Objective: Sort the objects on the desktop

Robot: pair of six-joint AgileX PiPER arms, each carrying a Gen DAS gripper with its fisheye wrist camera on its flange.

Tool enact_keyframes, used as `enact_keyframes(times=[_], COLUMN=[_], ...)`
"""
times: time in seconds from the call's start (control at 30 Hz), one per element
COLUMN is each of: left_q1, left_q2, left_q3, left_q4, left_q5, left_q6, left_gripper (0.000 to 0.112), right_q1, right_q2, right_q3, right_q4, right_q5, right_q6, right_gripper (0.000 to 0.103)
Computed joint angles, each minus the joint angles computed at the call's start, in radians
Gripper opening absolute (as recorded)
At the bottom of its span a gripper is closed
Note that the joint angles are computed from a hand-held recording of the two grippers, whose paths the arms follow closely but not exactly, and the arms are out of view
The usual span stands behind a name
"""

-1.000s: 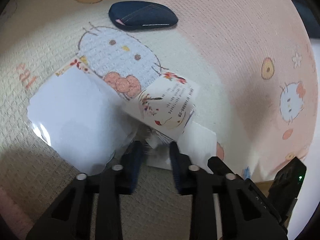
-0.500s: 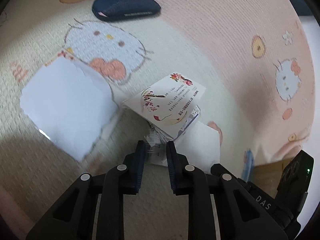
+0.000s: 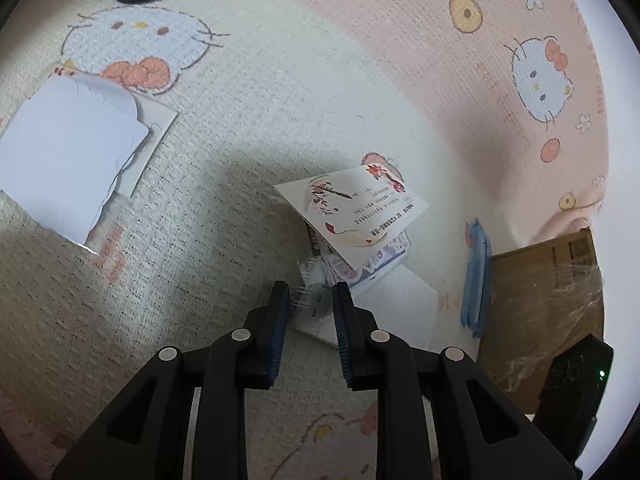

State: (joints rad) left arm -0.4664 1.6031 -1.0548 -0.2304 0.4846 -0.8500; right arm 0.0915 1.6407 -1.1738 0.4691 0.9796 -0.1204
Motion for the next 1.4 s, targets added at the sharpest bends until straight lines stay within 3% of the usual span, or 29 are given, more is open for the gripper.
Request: enact_keyframes(times=[0.1,0.17,0.23,0.37,0.4,0.43,0.47,0.53,0.57,0.63,0.8,0.9,0.97,1.03,1.23,1.4], left_q1=[0.027,0.030,0.015,0.015,0.009,-0.002,-0.007,0.008,0.014,0.016,0.032,0.037,0.056,0.066,0.044,0.054], left_q2=[-0.011,-0.016,-0.015,-0.012,0.002,0.012,0.034,0.066,0.071,0.077,0.052,0.041,0.036,0.031,0.049,0.037], left_q3=[0.006,0.001,-0.028,-0.059,-0.088,-0.113,-0.149,-0.187,-0.177,-0.167,-0.068,-0.021,0.012,0.025,-0.011,-0.013], left_q4=[-0.106,-0.094,0.017,0.038,0.067,0.112,0.135,0.096,0.074,0.072,0.065,0.122,0.023,-0.023,0.072,-0.006], left_q5=[0.015,0.015,0.047,0.070,0.097,0.130,0.173,0.214,0.198,0.170,-0.001,-0.067,-0.122,-0.138,-0.107,-0.078], left_q6=[0.087,0.078,-0.012,0.011,0.001,-0.019,-0.014,0.053,0.074,0.066,-0.025,-0.157,-0.093,-0.059,-0.137,-0.058], left_gripper=[0.040,0.047,0.048,0.048,0.040,0.026,0.021,0.014,0.012,0.012,0.012,0.012,0.012,0.012,0.012,0.014], right_q1=[-0.041,-0.037,-0.013,0.062,0.075,0.081,0.085,0.118,0.138,0.162,0.195,0.224,0.230,0.234,0.274,0.221], right_q2=[0.011,-0.016,-0.047,-0.042,-0.021,-0.004,0.019,0.065,0.091,0.120,0.179,0.250,0.313,0.338,0.425,0.408], right_q3=[-0.029,-0.034,-0.041,-0.086,-0.098,-0.105,-0.118,-0.146,-0.168,-0.187,-0.262,-0.354,-0.429,-0.464,-0.604,-0.647], right_q4=[0.049,0.033,-0.014,-0.079,-0.056,-0.028,0.000,0.000,-0.029,-0.060,-0.071,-0.111,-0.112,-0.095,-0.132,-0.057], right_q5=[0.027,-0.007,-0.051,-0.099,-0.101,-0.096,-0.086,-0.077,-0.065,-0.068,-0.085,-0.068,-0.034,-0.044,-0.017,0.109], right_q6=[0.006,0.039,0.082,0.078,0.042,0.009,-0.032,-0.058,-0.038,-0.016,-0.018,0.020,0.035,0.035,0.061,0.014], right_gripper=[0.032,0.045,0.057,0.057,0.057,0.054,0.048,0.020,0.017,0.015,0.015,0.015,0.015,0.015,0.015,0.016])
